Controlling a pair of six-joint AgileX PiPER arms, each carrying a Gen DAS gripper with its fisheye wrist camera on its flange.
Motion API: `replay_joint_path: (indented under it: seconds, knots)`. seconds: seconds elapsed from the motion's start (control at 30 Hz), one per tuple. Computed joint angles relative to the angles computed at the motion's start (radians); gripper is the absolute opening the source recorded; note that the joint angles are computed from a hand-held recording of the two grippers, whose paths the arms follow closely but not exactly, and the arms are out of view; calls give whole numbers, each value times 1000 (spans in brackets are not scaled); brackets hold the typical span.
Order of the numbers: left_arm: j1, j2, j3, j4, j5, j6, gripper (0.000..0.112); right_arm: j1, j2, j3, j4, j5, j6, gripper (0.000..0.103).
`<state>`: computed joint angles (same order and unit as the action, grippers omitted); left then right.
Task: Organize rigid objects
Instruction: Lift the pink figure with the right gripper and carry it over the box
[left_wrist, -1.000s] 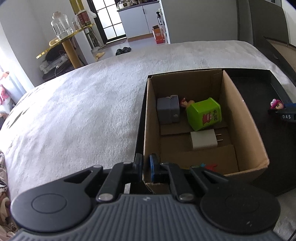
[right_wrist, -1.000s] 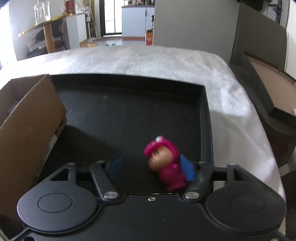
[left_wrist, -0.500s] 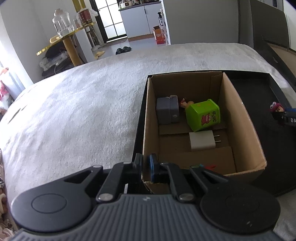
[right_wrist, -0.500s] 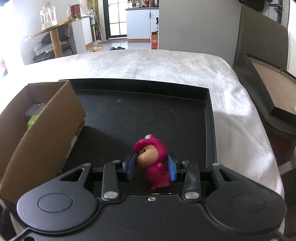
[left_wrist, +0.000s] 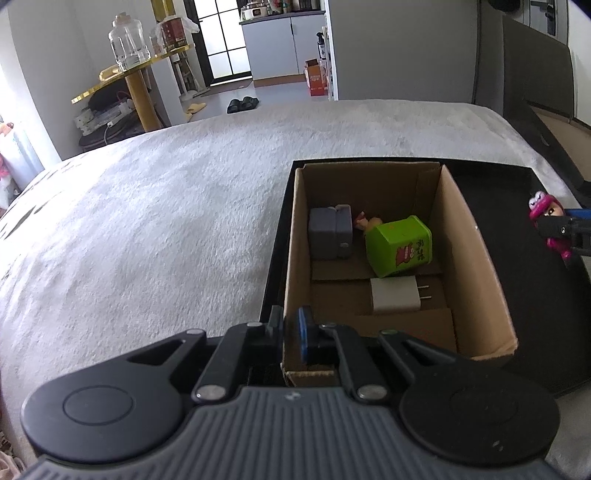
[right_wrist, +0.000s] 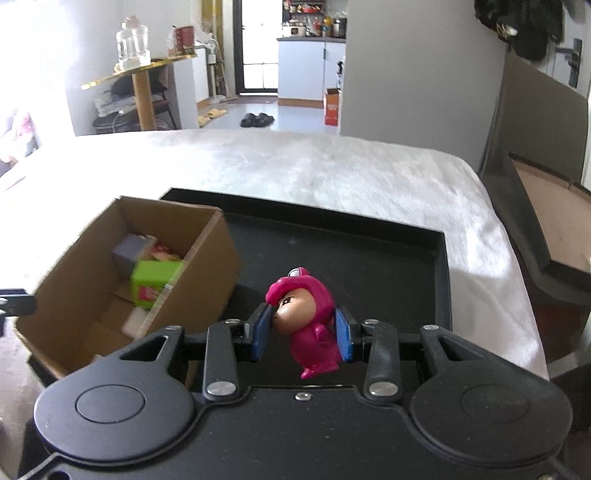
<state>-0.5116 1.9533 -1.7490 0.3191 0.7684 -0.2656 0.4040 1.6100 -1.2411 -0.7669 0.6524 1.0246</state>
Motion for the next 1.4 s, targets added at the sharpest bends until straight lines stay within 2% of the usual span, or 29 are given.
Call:
replay_joint_path:
  seconds: [0.4,0.77,1.1,1.4]
  knots:
    - [20,-9,9,-46,-15,12,6,68,36,-171,31,46,-68,36]
    - [38,-12,25,-85,-53,30,3,100,111,-290,113,30,-161,37]
    - [70,-3,11,-184,-85,100,0,101,229,-437,290,33,-282,37]
    - [73,1,-10,-222,-65,127,0,114,321,-551,382,66,-357,37]
